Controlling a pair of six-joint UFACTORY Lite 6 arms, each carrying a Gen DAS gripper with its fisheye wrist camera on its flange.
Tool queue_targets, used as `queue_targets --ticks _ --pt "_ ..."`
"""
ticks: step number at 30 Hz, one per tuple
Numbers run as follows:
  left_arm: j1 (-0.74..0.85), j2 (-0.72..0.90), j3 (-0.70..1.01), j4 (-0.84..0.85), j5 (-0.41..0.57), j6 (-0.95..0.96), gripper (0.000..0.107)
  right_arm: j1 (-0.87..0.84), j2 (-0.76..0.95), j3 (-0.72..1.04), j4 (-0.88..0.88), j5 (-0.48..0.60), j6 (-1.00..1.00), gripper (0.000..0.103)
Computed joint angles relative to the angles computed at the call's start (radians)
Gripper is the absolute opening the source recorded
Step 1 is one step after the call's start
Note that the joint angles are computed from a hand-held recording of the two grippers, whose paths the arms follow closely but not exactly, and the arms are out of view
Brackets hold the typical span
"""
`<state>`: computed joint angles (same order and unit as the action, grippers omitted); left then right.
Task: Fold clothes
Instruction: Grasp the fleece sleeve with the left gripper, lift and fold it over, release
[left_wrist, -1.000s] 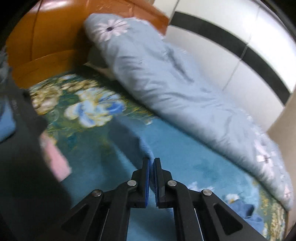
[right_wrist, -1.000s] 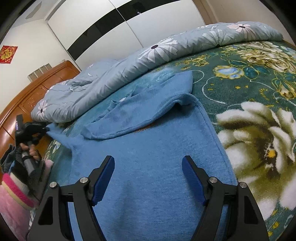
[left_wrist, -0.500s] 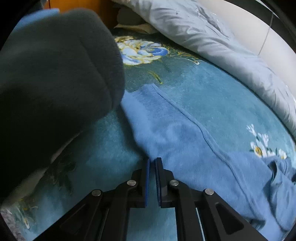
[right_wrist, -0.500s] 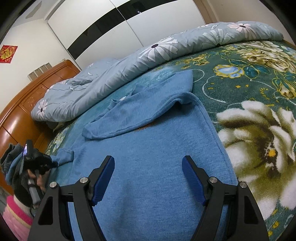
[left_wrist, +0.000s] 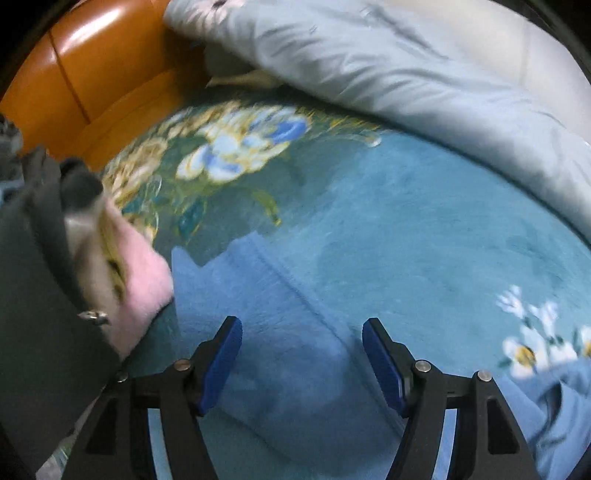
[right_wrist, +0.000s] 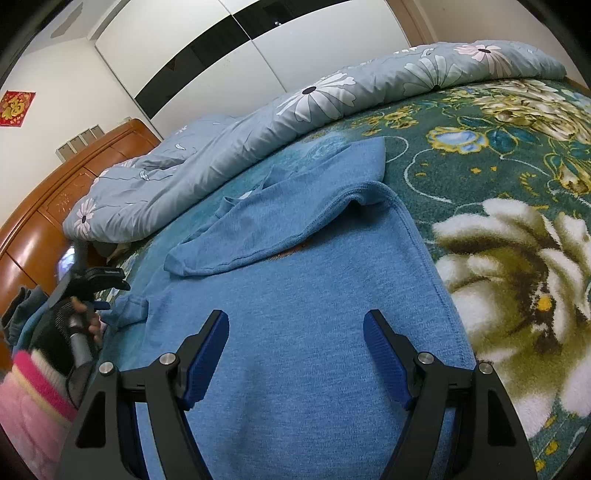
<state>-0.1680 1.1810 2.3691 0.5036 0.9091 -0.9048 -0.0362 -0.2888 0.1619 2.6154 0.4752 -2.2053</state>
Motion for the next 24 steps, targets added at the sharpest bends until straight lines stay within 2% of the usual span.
queue_targets --ticks 8,9,12,14,16,18,21,24 --pt "0.067 -0.074 -0.163 -0.134 -0.188 -0.012 0.072 0.016 0.003 0.001 0.029 -0.005 -0.021 0.078" --pt "0.071 -0.064 -0.145 -0.15 -0.186 -0.01 0.072 0.019 0.004 0.001 0.036 -0.006 -0.025 0.078" --pt "0.051 0.007 -0.021 -0.13 -0.095 -0.009 0.069 0.024 0.003 0.0 0.045 -0.006 -0.029 0.078" --pt "0.036 0.026 0.005 -0.091 -0.068 -0.016 0.057 0.017 0.008 0.001 0.03 0.0 -0.019 0.078" --pt "0.035 -0.027 -0.085 -0.071 -0.114 -0.042 0.042 0.015 0.009 0.002 0.023 0.001 -0.015 0.078" --pt "0.051 -0.082 -0.165 -0.098 -0.157 -0.03 0.014 0.016 0.008 0.002 0.025 -0.001 -0.014 0.078" --pt "0.08 -0.16 -0.271 -0.153 -0.218 0.003 0.008 0.011 0.008 0.002 0.015 0.001 -0.006 0.078" --pt "0.106 -0.327 -0.475 -0.171 -0.382 -0.024 0.008 0.005 0.007 0.002 0.001 0.003 0.004 0.078"
